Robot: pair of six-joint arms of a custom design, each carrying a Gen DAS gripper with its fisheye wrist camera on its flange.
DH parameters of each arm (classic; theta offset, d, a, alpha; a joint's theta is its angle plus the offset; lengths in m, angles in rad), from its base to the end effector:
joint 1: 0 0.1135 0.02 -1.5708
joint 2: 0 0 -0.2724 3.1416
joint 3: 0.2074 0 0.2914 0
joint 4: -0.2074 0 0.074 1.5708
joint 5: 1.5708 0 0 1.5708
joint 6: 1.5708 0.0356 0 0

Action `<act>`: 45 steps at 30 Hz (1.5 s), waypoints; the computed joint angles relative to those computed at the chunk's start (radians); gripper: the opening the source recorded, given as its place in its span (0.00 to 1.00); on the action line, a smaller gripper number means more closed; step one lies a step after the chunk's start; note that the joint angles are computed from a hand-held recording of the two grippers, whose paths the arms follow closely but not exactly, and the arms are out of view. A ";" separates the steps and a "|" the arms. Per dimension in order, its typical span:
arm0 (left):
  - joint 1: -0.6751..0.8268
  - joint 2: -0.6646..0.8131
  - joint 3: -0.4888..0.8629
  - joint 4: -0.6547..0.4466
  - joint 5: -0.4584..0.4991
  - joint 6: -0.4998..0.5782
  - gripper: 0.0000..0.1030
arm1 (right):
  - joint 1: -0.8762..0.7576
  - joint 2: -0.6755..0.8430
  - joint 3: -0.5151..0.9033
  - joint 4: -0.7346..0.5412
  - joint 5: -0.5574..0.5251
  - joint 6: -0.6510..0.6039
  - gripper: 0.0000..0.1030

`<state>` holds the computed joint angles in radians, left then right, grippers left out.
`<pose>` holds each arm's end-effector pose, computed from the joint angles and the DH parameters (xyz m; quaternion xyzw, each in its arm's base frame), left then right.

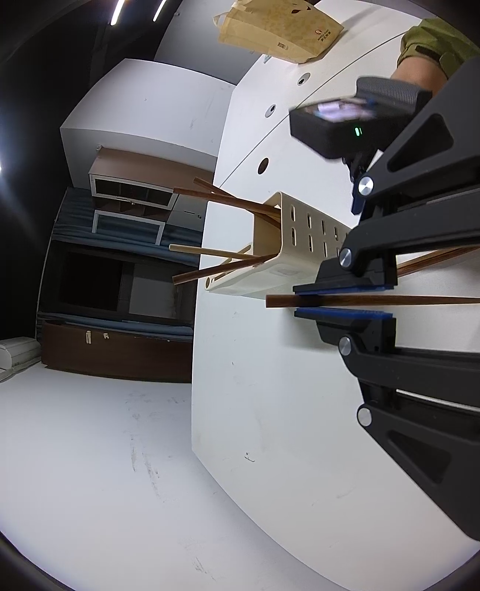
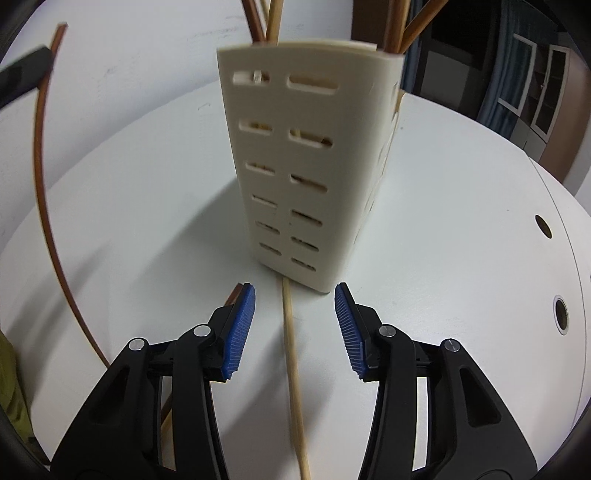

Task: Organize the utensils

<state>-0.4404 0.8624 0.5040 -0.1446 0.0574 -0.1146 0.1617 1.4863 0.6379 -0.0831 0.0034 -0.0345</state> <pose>0.2043 -0.0985 0.2237 0.1540 0.8467 -0.1631 0.4825 0.2921 0.0475 0.1227 -0.0924 0.9448 0.0184 0.3137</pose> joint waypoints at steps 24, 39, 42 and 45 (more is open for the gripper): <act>0.045 -0.015 -0.008 0.000 0.050 0.009 0.06 | 0.118 0.243 0.168 -0.116 0.046 0.031 0.06; 0.070 -0.009 -0.002 -0.001 0.079 0.020 0.06 | 0.146 0.057 0.036 -0.044 -0.008 0.101 0.04; 0.070 -0.022 -0.004 -0.001 0.091 0.013 0.06 | 0.190 -0.052 -0.006 -0.029 0.007 0.140 0.04; 0.070 -0.051 -0.006 -0.009 0.096 0.013 0.06 | 0.234 -0.148 -0.035 -0.030 0.037 0.163 0.04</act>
<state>-0.3702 0.8112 0.4979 -0.1535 0.1538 -0.1012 0.3952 1.3384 0.6029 -0.1133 0.0406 0.1287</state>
